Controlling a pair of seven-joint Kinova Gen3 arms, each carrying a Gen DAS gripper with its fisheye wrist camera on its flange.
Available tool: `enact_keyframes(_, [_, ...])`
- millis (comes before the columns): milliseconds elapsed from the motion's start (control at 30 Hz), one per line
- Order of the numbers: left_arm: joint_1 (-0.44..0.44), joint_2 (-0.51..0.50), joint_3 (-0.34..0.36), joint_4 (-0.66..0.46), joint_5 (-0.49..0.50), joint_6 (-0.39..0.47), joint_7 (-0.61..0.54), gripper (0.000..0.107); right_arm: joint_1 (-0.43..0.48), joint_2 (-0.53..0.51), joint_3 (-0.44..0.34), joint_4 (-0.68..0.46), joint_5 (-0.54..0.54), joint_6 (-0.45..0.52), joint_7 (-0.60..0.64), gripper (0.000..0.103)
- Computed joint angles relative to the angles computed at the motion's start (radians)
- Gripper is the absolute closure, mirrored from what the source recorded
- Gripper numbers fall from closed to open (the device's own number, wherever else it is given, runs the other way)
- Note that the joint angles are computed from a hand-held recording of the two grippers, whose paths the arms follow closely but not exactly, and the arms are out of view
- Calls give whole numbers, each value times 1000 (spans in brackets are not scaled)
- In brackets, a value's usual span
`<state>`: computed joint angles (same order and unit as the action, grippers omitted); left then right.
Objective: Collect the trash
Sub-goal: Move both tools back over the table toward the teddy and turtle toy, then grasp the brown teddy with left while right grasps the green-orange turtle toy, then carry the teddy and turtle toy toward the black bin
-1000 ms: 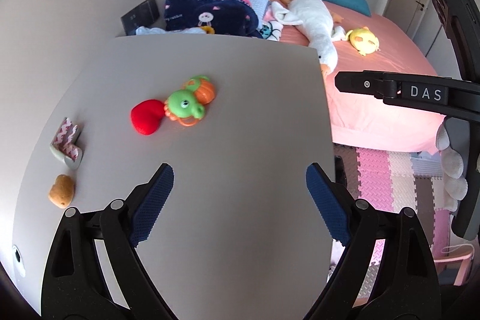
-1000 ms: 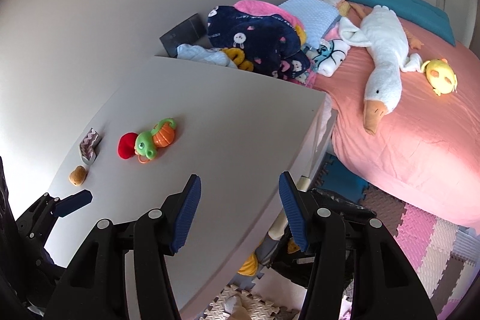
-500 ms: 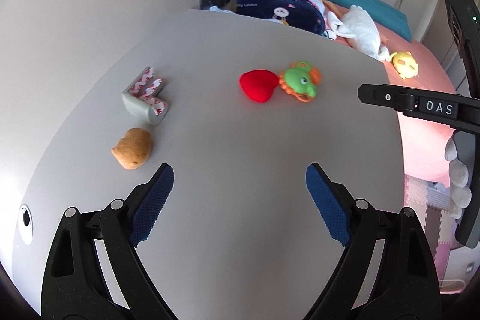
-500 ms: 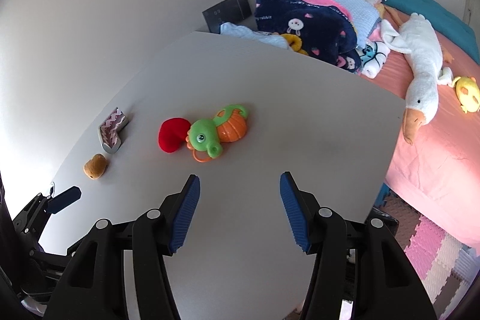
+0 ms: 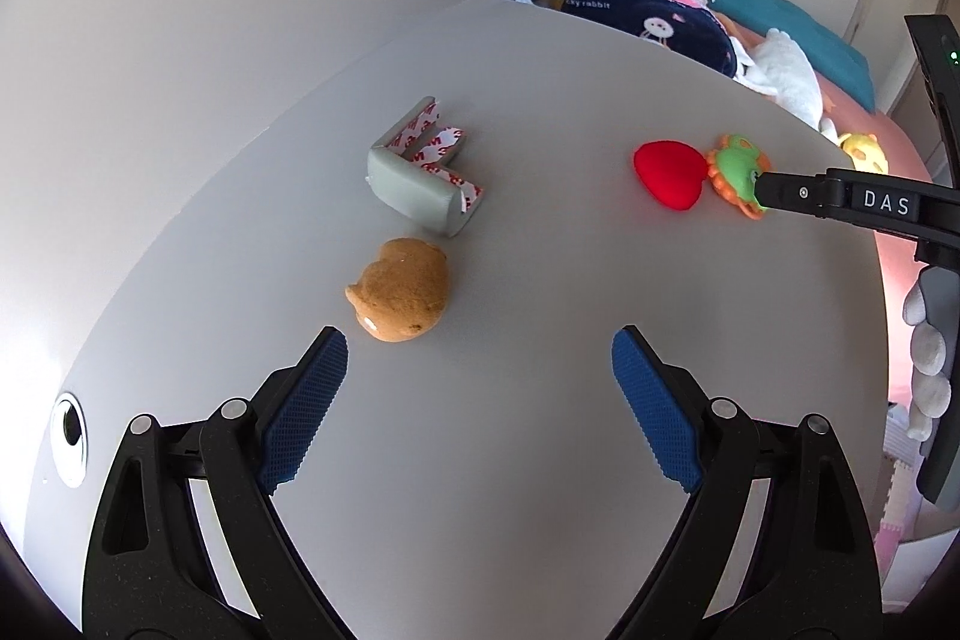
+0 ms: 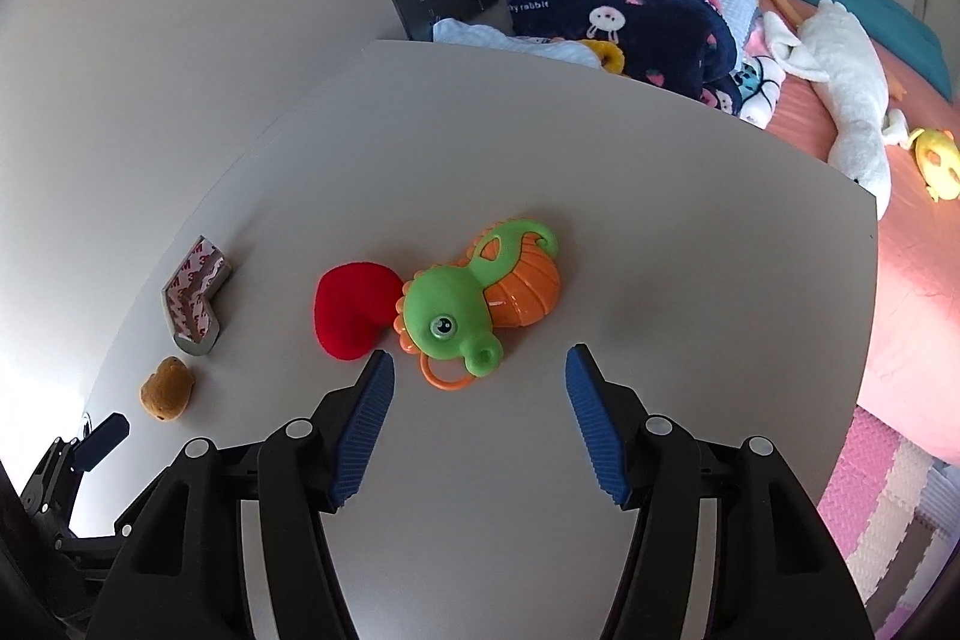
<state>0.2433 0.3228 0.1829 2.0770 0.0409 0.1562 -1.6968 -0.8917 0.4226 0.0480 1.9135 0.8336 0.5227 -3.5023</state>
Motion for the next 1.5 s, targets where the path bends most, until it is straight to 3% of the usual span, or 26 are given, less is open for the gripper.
enact_keyframes(567, [-44,69,-4,-49,13,16,-8,23,-7,119,38,-126,-36,96,81,38])
enact_keyframes(600, [-49,71,-1,-52,16,17,-9,24,-9,121,40,-127,-31,99,80,41])
enact_keyframes(667, [-65,74,13,-53,23,18,-15,26,-24,131,49,-142,-41,134,109,64])
enact_keyframes(767, [-88,89,36,-69,35,31,-27,34,-7,120,33,-125,-20,120,108,67])
enact_keyframes(867, [-74,85,26,-66,28,22,-33,49,-4,108,31,-106,-16,107,105,67])
enact_keyframes(1000, [-132,87,88,-67,57,33,-69,70,-2,91,29,-79,-11,87,86,67])
enact_keyframes(1300, [-140,54,113,-35,109,27,-93,71,-15,37,19,-17,27,87,19,67])
enact_keyframes(1500, [-98,16,109,-22,116,20,-91,71,-13,-19,-15,41,81,102,-54,67])
